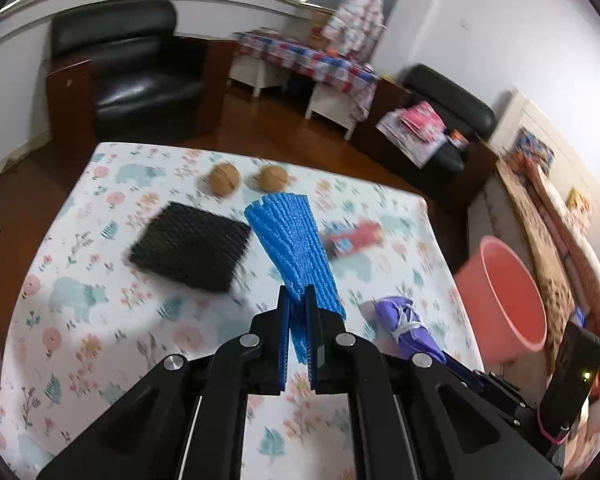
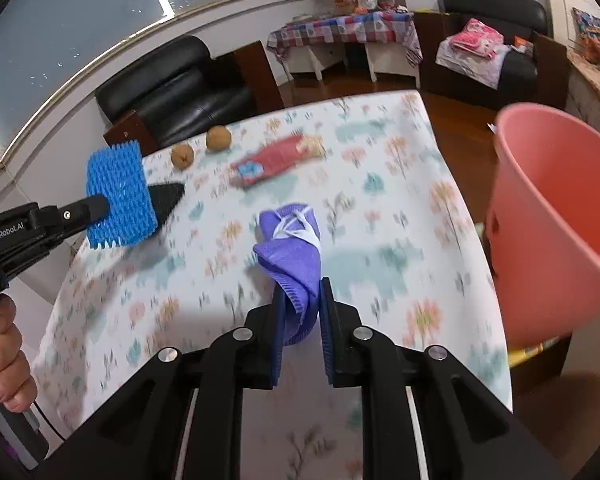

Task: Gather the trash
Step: 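Carry the blue mesh sleeve and purple glove over the pink bucket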

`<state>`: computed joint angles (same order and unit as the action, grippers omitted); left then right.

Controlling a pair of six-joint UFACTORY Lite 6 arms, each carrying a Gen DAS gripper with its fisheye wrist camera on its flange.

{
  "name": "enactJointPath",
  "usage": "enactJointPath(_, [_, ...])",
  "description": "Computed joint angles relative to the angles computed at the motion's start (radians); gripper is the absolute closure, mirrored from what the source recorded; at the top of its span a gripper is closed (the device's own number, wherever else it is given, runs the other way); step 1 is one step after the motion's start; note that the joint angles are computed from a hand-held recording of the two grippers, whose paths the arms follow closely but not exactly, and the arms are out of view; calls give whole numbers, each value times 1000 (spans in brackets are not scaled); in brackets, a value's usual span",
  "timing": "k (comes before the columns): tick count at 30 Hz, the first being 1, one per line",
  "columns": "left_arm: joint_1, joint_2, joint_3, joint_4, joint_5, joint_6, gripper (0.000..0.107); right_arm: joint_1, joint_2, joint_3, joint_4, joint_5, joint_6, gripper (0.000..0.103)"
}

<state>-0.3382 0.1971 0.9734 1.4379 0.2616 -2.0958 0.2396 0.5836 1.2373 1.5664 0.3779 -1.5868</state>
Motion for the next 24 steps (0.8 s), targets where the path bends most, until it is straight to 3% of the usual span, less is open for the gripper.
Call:
enactJointPath(14, [-163, -27, -11, -61, 96, 57, 101, -85, -159, -180, 215, 67, -232, 87])
enactJointPath(24, [-246, 74, 213, -200, 161, 294, 101, -225, -233, -174, 278, 133, -273, 87])
